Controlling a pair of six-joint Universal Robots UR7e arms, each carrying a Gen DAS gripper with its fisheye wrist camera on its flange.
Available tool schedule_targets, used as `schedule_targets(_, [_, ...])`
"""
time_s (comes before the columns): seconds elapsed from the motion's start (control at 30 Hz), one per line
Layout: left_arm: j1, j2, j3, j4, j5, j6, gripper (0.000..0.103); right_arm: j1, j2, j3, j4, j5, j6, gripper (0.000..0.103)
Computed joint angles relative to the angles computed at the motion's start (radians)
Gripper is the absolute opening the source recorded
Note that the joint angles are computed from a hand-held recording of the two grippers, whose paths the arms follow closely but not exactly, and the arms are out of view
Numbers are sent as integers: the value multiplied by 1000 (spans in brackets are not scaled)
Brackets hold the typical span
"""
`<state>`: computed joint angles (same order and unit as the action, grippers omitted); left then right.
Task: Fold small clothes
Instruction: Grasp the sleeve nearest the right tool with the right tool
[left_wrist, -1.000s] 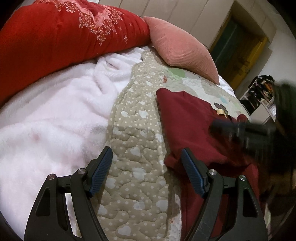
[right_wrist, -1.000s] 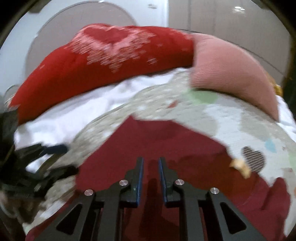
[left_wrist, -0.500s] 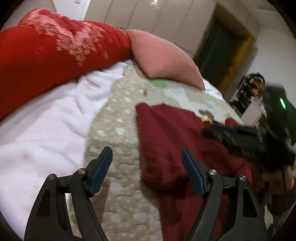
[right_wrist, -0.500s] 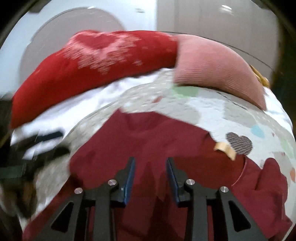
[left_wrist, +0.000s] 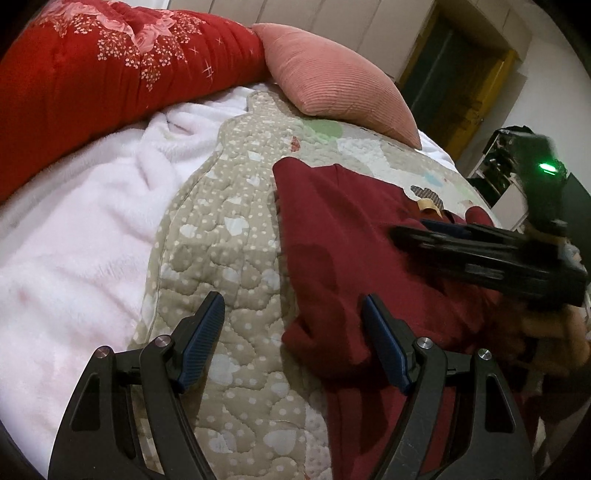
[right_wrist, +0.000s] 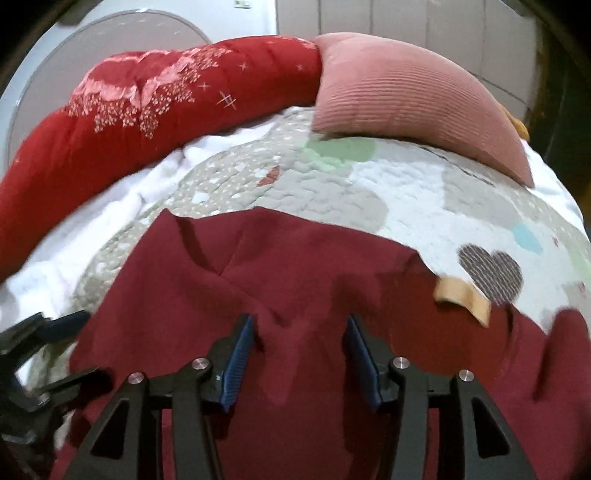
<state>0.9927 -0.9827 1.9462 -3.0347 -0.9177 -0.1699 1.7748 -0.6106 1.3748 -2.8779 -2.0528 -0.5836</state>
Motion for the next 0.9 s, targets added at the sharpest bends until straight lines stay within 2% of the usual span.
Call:
schedule_targets(0.07, [0,-3,3,-6,-4,0,77,-1,-62,68,-23,16,22,50])
schedule_targets(0.17, [0,-5,8,-16,-5,3,78,-12,-187,215,-148,13,24,51])
schedule_targets(0.27, [-6,-6,14,-36,3,11,78,-31,-299,320,-252,-21,14,52])
schedule_targets(0.33, [-11,-5,17,-46,12,18,78,-44,-351,356,-300,-56,18,64])
schedule_targets(0.4, [-20,-2,21,-64,27,36,78,-55,-371,345,-319,-133,23,65])
schedule_targets(0.47, [-26,3,23,-71,34,55,78,-66,-365,304,-295,-161,47,65])
schedule_targets(0.57, [-22,8,13,-42,33,48,78,-84,-344,226,-196,-129,105,65])
schedule_targets(0.7, [-5,0,9,-28,-3,23,78,-92,-235,69,-69,-172,136,65])
schedule_targets(0.8, [-3,-1,9,-26,-13,21,78,-103,-150,-64,99,-208,147,65])
schedule_targets(0.83, [-3,-1,9,-27,-14,23,78,-108,-127,-95,140,-222,125,61])
schedule_targets(0.87, [-3,-1,10,-29,-16,24,78,-110,-113,-107,139,-240,88,52])
schedule_targets(0.9, [-3,-2,11,-29,-16,23,78,-113,-114,-103,120,-243,63,36])
